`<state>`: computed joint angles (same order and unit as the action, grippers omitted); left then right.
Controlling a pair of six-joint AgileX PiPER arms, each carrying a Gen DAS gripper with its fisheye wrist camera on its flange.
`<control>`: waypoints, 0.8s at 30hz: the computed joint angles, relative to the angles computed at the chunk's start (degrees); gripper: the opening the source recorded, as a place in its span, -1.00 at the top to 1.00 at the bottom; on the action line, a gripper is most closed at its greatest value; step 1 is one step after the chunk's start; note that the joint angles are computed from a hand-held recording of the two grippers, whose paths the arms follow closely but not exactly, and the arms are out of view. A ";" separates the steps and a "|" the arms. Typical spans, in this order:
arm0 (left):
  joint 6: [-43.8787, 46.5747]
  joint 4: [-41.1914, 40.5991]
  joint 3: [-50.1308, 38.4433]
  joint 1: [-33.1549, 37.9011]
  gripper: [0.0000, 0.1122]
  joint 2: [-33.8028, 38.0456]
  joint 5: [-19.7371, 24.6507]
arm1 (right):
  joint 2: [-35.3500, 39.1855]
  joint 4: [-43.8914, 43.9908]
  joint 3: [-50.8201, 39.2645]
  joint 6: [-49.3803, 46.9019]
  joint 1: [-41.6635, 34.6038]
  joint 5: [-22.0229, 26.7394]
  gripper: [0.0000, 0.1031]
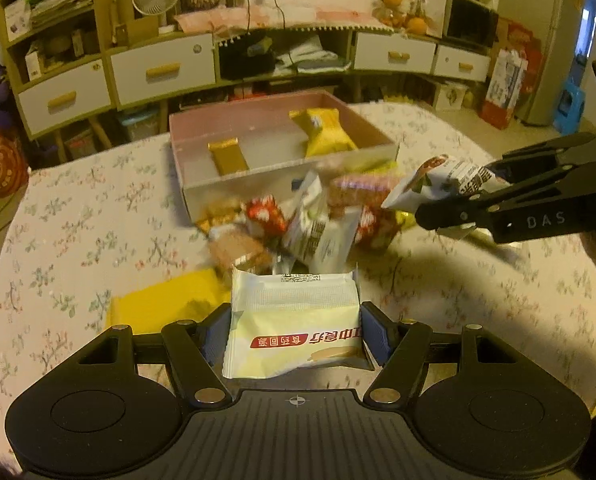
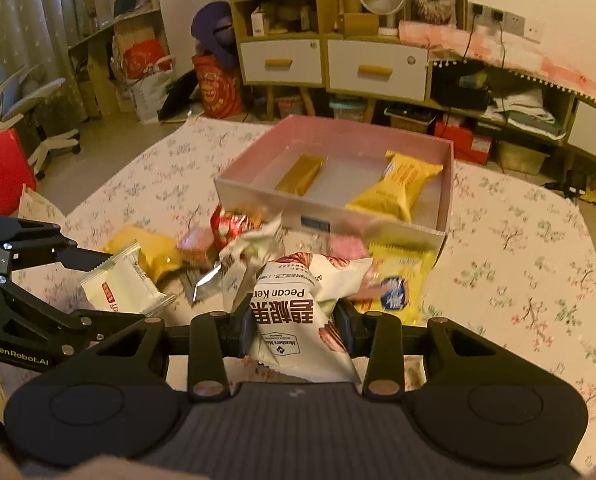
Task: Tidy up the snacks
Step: 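Lift both packets over the pink box and open both tools to drop them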
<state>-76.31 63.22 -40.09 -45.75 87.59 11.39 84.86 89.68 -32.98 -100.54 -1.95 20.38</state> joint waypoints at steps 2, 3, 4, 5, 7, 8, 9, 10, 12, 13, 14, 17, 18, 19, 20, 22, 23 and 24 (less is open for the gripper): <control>2.17 -2.35 -1.81 0.06 -0.19 0.56 0.66 | 0.49 -0.62 -1.23 1.65 0.47 -0.91 0.29; 3.49 -3.72 -2.85 0.17 -0.19 0.91 0.96 | 0.87 -1.62 -2.18 3.60 0.79 -1.36 0.29; 4.43 -4.90 -3.92 0.24 -0.19 1.26 1.34 | 1.25 -2.80 -3.23 5.94 1.21 -1.88 0.29; 5.15 -5.90 -4.96 0.32 -0.19 1.60 1.70 | 1.70 -3.24 -4.10 7.51 1.54 -2.35 0.29; 7.61 -8.37 -7.94 0.61 -0.19 2.84 2.46 | 2.67 -3.48 -5.73 9.75 1.77 -2.75 0.29; 9.27 -9.80 -9.32 0.87 -0.19 3.46 2.90 | 3.49 -4.15 -7.00 11.49 1.88 -2.96 0.29; 10.24 -10.80 -11.28 0.87 -0.19 4.45 3.75 | 4.21 -3.94 -7.89 12.21 2.04 -3.35 0.29; 11.84 -12.15 -12.91 0.71 -0.19 5.33 4.47 | 5.03 -4.06 -8.94 13.07 2.07 -3.64 0.29; 13.81 -13.46 -15.95 0.53 -0.19 6.99 6.20 | 6.58 -3.49 -10.71 13.82 1.91 -3.97 0.28; 15.54 -14.76 -17.58 0.71 -0.19 8.01 6.69 | 7.13 -3.12 -11.31 14.08 1.69 -4.00 0.28; 16.73 -15.64 -18.98 0.94 -0.19 8.95 7.02 | 8.21 -3.09 -12.56 14.73 1.40 -3.94 0.28; 21.09 -19.09 -23.13 1.84 -0.19 11.77 8.22 | 10.40 -2.76 -15.06 15.66 0.59 -3.56 0.28; 21.96 -19.47 -24.42 2.18 -0.19 12.86 8.43 | 11.36 -3.61 -16.23 16.86 0.31 -3.22 0.28; 22.77 -19.61 -25.97 2.59 -0.19 14.16 8.63 | 12.24 -3.76 -17.21 17.25 0.22 -3.21 0.28; 22.67 -19.19 -26.95 2.57 -0.19 14.87 8.98 | 12.81 -4.12 -17.97 17.86 0.51 -3.62 0.28; 24.24 -19.57 -29.28 3.45 -0.19 16.90 8.37 | 14.63 -5.92 -20.24 19.20 0.97 -4.09 0.28; 25.59 -20.29 -30.18 3.94 -0.19 17.73 7.69 | 15.18 -7.39 -21.13 20.51 1.22 -4.38 0.28; 27.38 -21.27 -31.58 4.51 -0.20 18.97 7.10 | 15.94 -9.57 -22.37 22.73 1.43 -4.59 0.28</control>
<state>-48.93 41.95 -71.67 -41.24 106.56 18.48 100.80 80.11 -55.36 -77.81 -0.51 15.79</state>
